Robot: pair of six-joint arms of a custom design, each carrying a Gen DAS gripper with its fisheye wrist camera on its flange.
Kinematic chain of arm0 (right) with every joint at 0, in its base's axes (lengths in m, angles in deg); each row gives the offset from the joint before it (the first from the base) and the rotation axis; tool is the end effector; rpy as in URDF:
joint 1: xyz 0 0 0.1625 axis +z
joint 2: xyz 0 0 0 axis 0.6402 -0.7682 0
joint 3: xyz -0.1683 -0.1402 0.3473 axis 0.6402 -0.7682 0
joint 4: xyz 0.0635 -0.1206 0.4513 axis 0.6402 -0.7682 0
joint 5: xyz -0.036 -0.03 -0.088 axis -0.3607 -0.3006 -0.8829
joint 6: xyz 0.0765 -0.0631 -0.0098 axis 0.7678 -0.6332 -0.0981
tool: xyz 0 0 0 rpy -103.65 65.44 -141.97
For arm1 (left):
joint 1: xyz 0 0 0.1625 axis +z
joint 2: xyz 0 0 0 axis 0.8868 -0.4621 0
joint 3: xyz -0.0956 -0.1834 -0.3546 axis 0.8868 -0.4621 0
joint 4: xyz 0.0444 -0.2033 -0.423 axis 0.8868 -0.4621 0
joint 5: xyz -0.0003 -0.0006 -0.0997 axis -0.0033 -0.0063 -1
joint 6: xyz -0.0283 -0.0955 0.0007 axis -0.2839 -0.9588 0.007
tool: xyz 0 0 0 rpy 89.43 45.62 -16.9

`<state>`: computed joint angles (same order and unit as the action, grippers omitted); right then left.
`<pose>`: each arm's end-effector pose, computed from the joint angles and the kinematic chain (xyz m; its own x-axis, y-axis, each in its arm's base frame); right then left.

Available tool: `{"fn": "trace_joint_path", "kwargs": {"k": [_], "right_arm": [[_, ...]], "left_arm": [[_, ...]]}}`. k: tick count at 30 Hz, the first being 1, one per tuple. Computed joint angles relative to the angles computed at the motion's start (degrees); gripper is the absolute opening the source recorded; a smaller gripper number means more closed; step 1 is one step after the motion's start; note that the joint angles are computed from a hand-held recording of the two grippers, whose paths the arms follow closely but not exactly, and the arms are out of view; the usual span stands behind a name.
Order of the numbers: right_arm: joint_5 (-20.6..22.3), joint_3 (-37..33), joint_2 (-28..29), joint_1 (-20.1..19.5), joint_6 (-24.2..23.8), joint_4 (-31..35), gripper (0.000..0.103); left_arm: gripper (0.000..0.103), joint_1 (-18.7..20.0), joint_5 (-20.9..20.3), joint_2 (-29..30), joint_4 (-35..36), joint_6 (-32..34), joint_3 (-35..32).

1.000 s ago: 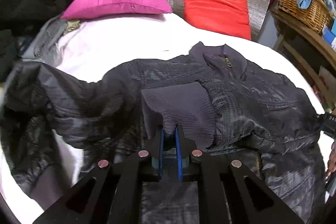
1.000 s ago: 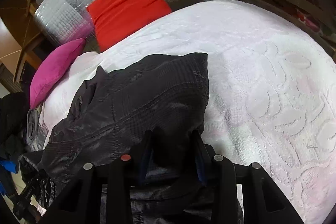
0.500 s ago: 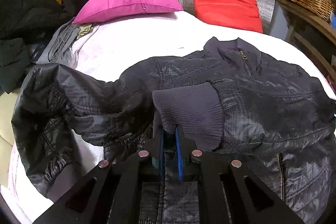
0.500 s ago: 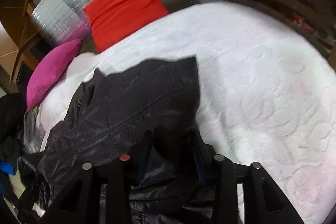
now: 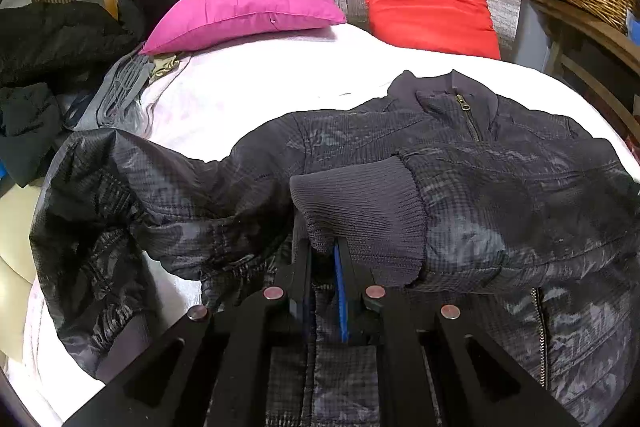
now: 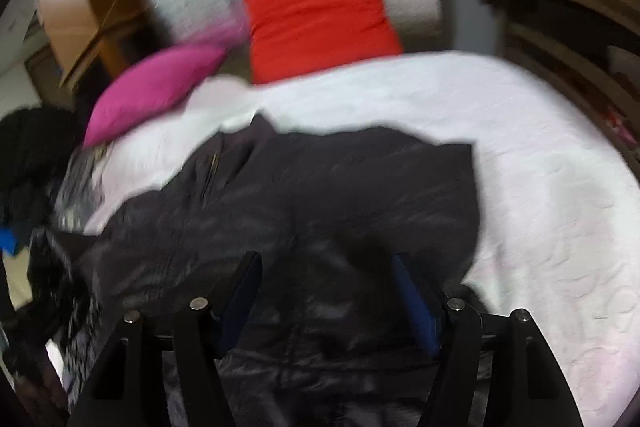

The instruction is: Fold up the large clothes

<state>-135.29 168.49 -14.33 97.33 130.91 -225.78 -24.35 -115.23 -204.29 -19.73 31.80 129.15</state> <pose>0.3302 -0.2391 0.0984 -0.8417 0.2556 0.4756 -0.1867 0.6886 -0.7006 -0.0413 -0.3040 0.3971 -0.5975 0.2614 -0.7581 0.6603 0.6968 -0.2801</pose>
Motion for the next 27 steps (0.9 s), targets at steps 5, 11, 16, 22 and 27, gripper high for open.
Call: {"fn": "trace_joint_path", "kwargs": {"k": [5,11,16,22,27], "right_arm": [[1.39,-1.37,0.73,-2.06,2.76,9.36,0.069],[-1.25,-0.71,1.04,0.79,-0.25,0.68,0.069],[0.09,-1.55,2.1,0.88,-1.65,0.91,0.069],[2.21,-3.07,2.8,-1.29,3.45,12.06,0.069],[2.66,-3.43,3.49,0.29,0.87,6.36,0.069]], "left_arm": [[0.011,-0.47,0.27,-0.4,0.65,-0.05,0.12],[0.011,-1.06,0.97,-0.76,1.61,-0.54,0.38],[0.011,-1.25,1.24,-0.78,2.22,-0.86,0.44],[0.011,-0.41,1.07,-0.39,1.54,0.26,0.57],[0.014,0.27,0.85,-0.08,2.1,0.37,0.49]]}}
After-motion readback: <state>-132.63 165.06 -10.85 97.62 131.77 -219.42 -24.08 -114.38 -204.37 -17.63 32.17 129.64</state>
